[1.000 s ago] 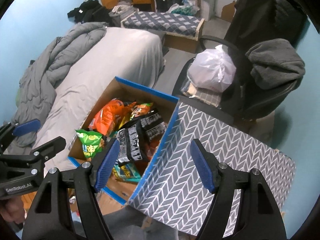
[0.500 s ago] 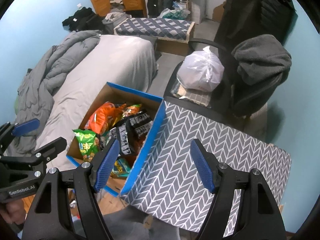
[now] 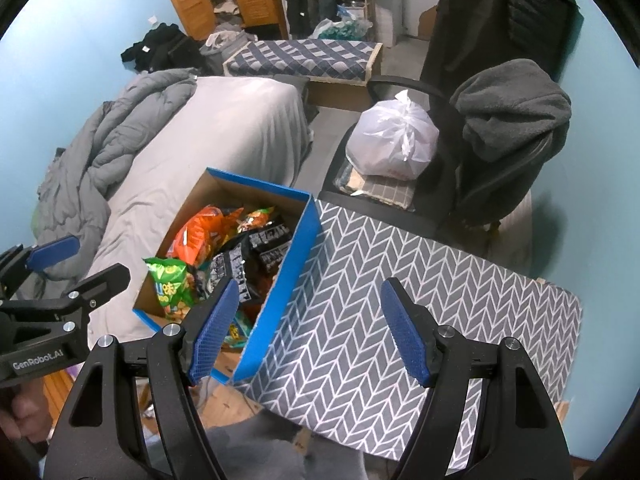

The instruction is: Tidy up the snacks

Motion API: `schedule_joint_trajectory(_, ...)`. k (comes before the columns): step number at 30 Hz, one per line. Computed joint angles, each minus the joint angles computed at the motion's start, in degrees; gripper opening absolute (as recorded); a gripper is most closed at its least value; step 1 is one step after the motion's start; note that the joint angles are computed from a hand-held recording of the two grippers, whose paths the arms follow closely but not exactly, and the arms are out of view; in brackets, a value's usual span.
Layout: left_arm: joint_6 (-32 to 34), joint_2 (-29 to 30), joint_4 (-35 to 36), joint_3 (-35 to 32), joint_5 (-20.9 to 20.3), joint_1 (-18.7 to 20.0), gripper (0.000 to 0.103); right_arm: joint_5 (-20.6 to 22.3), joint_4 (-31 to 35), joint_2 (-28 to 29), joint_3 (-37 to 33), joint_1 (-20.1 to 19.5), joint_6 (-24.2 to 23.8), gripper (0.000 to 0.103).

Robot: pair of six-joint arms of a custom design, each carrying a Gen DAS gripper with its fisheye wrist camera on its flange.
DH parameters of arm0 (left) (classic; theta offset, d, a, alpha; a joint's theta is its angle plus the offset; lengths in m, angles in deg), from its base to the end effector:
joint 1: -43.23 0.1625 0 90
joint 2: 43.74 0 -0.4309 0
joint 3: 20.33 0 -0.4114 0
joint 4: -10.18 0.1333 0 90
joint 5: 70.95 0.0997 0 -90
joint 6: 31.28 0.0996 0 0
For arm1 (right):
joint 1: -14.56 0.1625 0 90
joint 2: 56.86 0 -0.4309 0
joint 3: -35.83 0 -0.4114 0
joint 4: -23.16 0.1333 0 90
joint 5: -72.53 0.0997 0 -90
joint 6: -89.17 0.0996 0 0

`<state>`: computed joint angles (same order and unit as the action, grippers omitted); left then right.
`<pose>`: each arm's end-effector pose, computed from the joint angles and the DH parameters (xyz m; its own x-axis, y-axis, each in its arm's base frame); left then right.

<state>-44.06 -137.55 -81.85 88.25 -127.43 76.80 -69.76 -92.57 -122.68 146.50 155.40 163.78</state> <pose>-0.2692 -0.4047 0.3846 -0.5304 0.6238 -0.5741 0.7130 0.6945 0.0959 0.4550 -0.3003 0.1752 -0.7555 0.4060 0.5142 -0.0157 0.7734 -0.6337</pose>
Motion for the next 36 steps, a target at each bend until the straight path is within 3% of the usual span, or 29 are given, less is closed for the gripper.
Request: schedule_joint_trajectory(36, -4.0, 0.43, 4.14, -0.14, 0.08, -2.64, 0.086, 0.32, 1.5, -2.25, 1.21, 1.22, 1.29, 0.073)
